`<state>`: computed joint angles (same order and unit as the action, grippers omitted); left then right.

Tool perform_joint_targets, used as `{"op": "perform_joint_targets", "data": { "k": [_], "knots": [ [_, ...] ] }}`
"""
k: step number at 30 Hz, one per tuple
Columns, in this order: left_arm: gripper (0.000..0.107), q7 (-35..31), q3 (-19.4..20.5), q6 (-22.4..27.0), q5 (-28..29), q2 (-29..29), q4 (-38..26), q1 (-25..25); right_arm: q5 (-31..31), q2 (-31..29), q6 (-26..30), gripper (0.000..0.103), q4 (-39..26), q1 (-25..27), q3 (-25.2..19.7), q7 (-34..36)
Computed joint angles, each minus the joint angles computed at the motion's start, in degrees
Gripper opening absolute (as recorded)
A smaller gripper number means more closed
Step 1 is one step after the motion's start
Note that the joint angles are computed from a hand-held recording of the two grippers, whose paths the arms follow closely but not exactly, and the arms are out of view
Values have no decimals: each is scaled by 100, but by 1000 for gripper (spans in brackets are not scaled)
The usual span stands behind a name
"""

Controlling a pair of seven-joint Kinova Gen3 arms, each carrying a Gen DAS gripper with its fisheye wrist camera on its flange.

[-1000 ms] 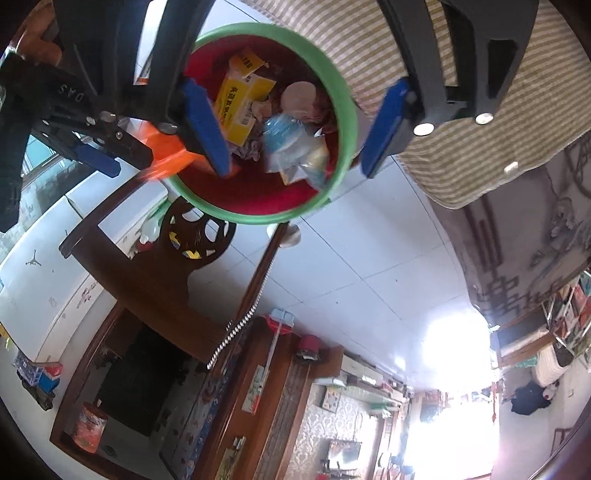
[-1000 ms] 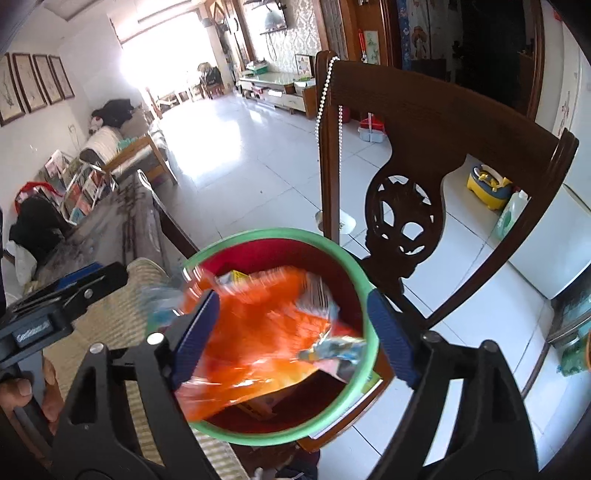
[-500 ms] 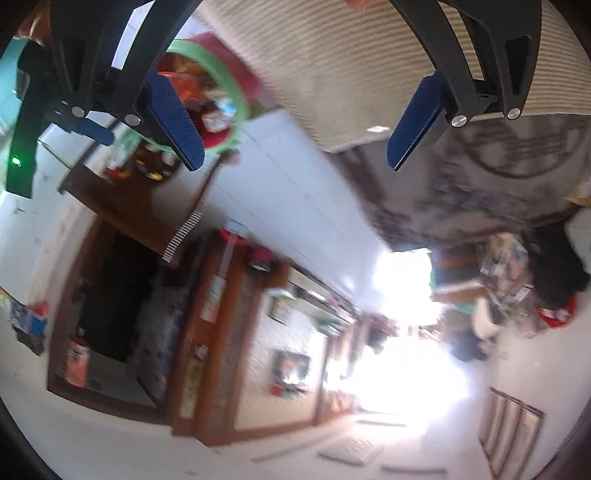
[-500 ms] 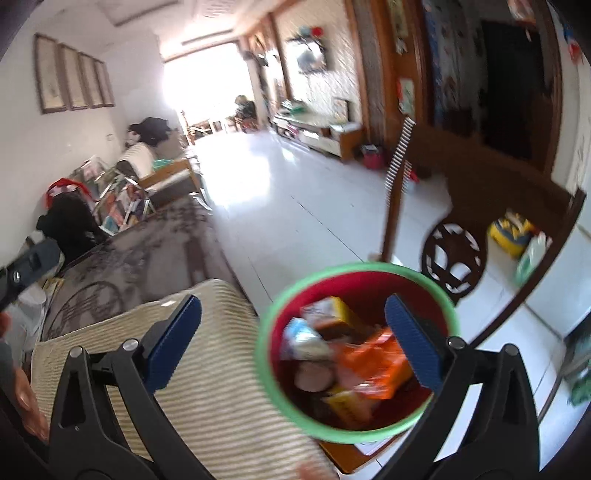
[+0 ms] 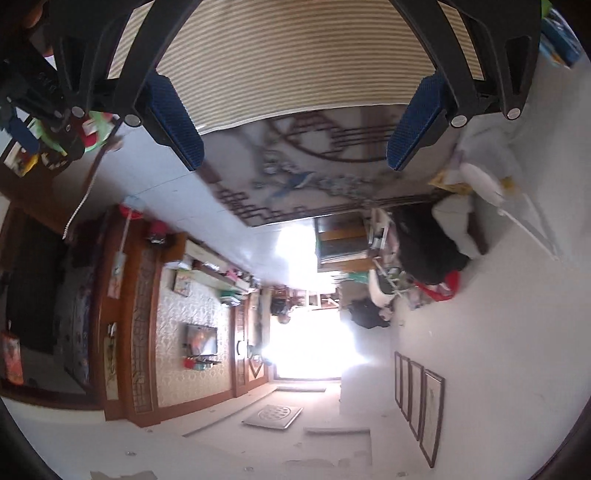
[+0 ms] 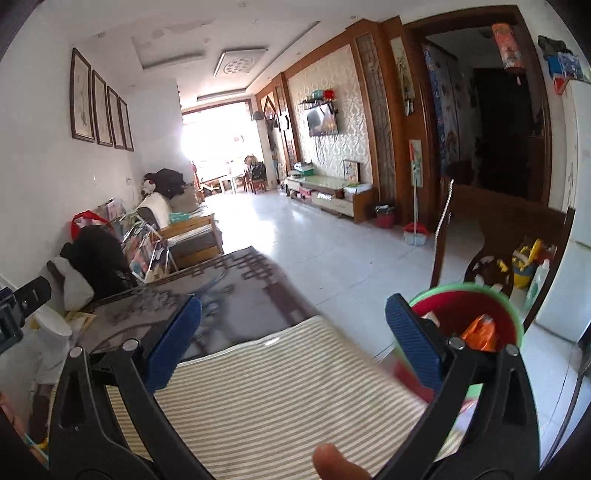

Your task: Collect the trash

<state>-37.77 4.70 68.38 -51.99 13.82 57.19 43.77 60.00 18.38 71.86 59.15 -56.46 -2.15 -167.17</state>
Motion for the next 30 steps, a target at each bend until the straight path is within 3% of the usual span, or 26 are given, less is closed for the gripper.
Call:
{"op": "perform_joint_targets", "data": {
  "k": [6, 12, 18, 30],
  "knots": [
    [95, -75, 165, -393, 832, -635, 579, -769, -234, 409, 165, 98, -706, -312, 90, 558],
    [95, -57, 386, -515, 1022, -895, 977, -1207, -203, 701, 330, 98, -1129, -668, 369, 853],
    [95, -46, 546, -544, 1020, -951, 1066, -1394, -393, 876, 418, 98, -1455, -791, 565, 1095],
    [95, -174, 609, -628, 1228, -1009, 1137, -1603, -527, 874, 469, 98, -1456, -841, 698, 1111]
  ]
}}
